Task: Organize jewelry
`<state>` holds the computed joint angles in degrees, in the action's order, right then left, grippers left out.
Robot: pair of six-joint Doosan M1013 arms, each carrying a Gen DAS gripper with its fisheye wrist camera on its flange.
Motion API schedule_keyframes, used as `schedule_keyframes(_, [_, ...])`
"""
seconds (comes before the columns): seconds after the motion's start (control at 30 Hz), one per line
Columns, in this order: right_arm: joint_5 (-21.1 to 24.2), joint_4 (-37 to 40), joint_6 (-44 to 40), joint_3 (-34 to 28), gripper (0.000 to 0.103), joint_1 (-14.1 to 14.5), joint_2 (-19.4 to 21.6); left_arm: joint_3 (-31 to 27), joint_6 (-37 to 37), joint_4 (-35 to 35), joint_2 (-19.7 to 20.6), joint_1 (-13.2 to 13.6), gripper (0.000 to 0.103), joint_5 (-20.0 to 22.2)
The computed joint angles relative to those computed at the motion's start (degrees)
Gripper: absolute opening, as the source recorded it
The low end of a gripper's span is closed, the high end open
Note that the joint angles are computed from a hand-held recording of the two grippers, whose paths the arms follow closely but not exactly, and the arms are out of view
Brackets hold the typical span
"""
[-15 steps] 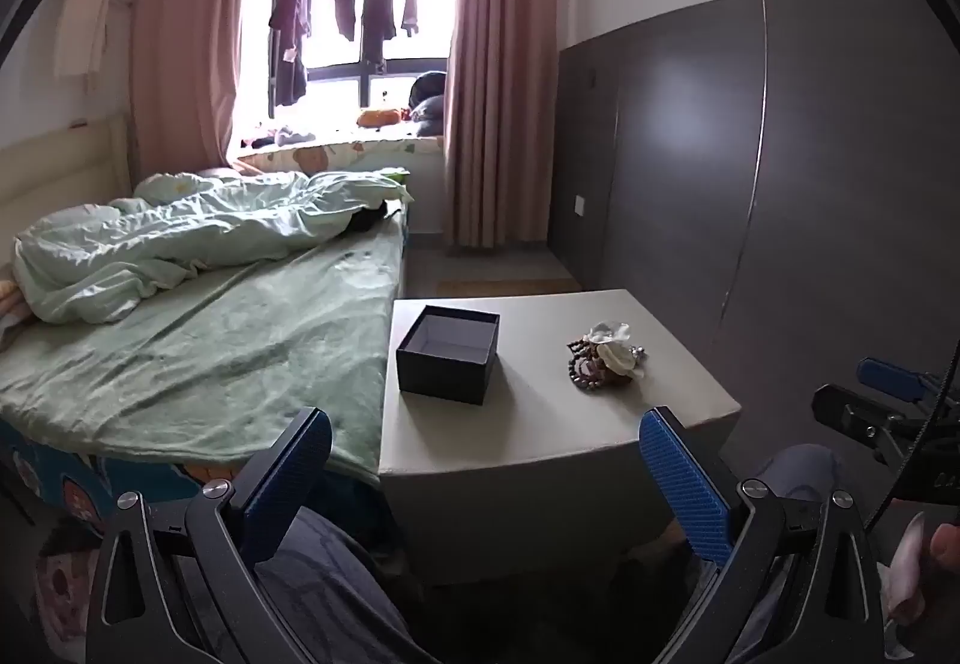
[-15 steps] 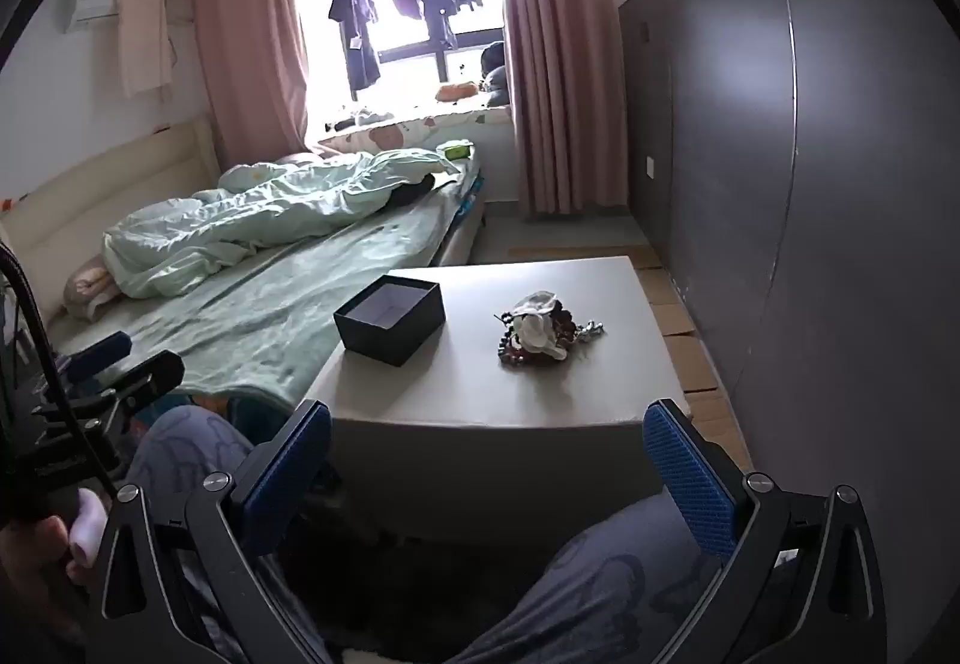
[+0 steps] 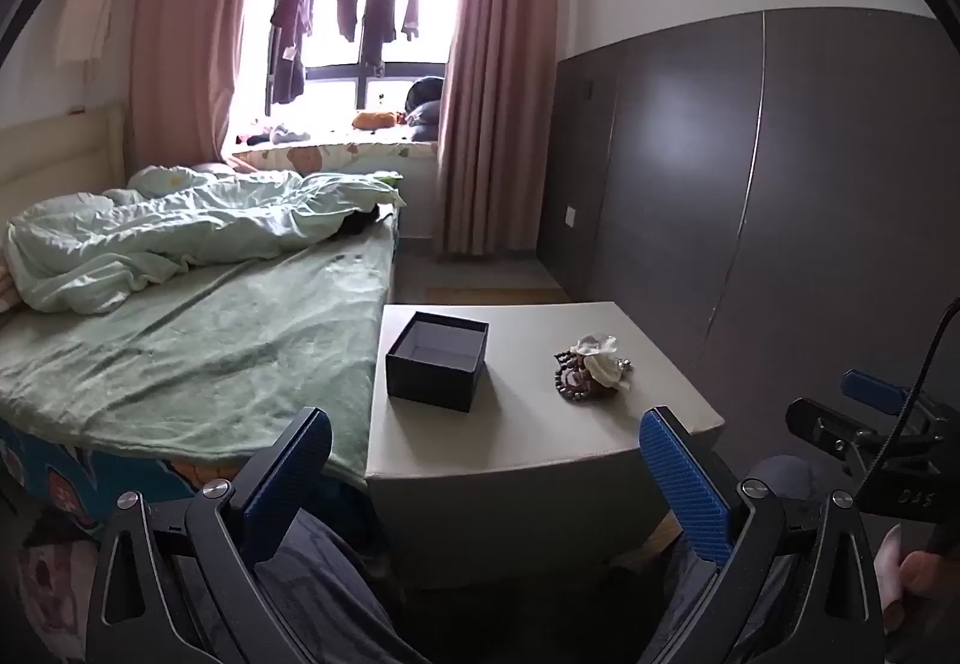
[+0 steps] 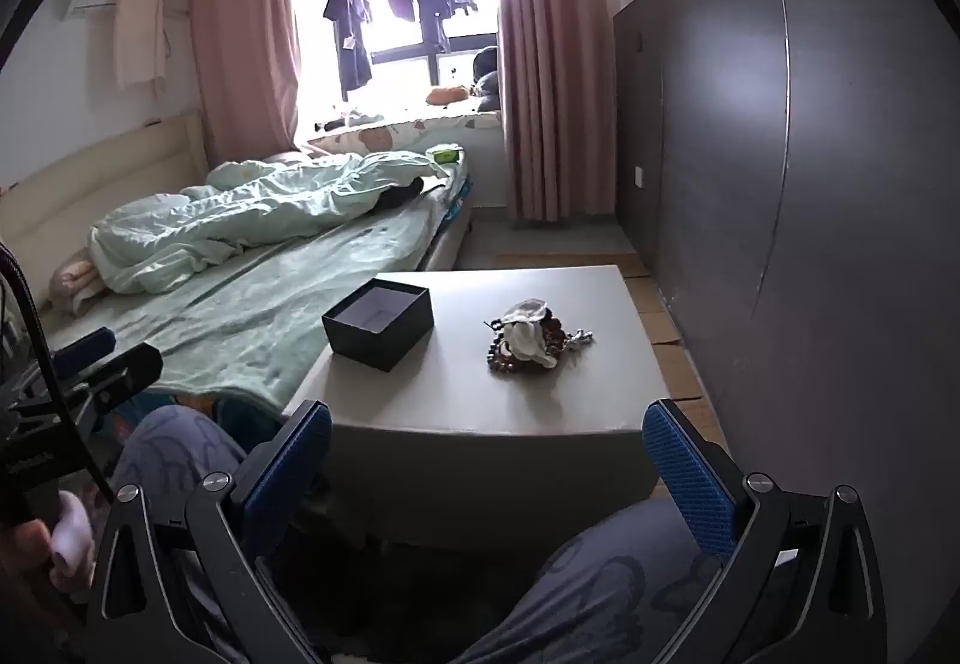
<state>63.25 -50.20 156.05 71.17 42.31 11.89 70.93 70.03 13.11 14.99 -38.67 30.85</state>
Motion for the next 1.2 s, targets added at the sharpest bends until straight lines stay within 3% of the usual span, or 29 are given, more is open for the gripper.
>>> schedule_keyframes(0.43, [2.2,-1.2,2.8,0.5,0.103,0.0,-0.3,0.0,0.9,-0.6,-0.2,-0.1,0.103,-0.2])
schedule_keyframes(1.2, [1.9,-1.7,2.3,0.1,0.103,0.6,-0.2,0.6,0.2,-2.1,-0.7,0.4,0.103,-1.3])
